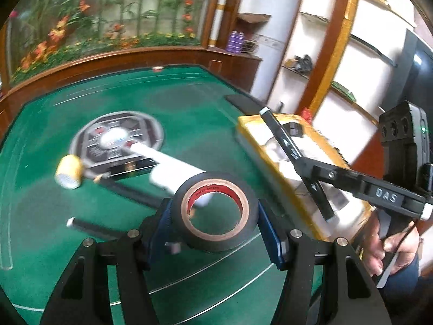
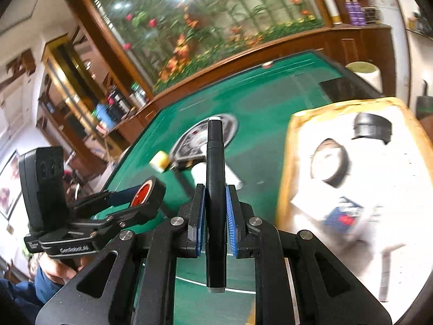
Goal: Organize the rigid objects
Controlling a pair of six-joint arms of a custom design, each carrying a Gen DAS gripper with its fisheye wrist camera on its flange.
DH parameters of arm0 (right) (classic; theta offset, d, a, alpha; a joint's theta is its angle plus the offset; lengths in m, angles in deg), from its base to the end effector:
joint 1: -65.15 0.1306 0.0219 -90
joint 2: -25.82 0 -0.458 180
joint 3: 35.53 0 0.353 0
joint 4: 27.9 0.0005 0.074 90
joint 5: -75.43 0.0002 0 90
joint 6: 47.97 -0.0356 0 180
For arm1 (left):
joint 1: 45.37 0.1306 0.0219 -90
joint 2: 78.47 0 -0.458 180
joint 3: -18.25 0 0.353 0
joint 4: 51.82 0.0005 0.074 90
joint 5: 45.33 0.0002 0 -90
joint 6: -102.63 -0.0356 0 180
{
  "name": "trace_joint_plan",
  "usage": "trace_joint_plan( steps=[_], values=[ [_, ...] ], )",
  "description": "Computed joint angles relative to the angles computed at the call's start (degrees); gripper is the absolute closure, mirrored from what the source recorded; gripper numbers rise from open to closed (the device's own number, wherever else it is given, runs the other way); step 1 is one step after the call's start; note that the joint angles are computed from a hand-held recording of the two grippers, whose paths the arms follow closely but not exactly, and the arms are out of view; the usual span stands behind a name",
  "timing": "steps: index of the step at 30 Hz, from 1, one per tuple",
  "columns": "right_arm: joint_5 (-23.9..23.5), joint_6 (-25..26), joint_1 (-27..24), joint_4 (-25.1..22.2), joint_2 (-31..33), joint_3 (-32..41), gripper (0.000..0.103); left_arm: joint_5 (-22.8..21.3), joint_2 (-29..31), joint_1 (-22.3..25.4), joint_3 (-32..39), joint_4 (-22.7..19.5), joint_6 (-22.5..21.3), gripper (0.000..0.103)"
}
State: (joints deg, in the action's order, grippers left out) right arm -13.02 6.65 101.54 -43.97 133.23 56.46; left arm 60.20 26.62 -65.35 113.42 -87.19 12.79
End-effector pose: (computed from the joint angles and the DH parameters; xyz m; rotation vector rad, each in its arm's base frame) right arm 0.4779 0.3504 0.4163 -0.0027 2.2041 0.6995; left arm 0.5275 -0.2025 0.4349 0.5398 2.3162 -0.4896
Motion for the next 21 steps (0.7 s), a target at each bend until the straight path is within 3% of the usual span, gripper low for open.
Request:
trace_joint_plan(
  steps=[12,21],
  values=[
    [5.1,-3.9,-4.9,2.0,-7.0,-9.7,0.089,2.8,3.9,-8.1,5.8,-2.5,-1.5,0.041],
    [6.5,-5.0,-7.2,-0.8,-7.4,-11.0,0.089,3.4,6.7,-11.3,8.1,-4.9,-2.2,0.041]
  ],
)
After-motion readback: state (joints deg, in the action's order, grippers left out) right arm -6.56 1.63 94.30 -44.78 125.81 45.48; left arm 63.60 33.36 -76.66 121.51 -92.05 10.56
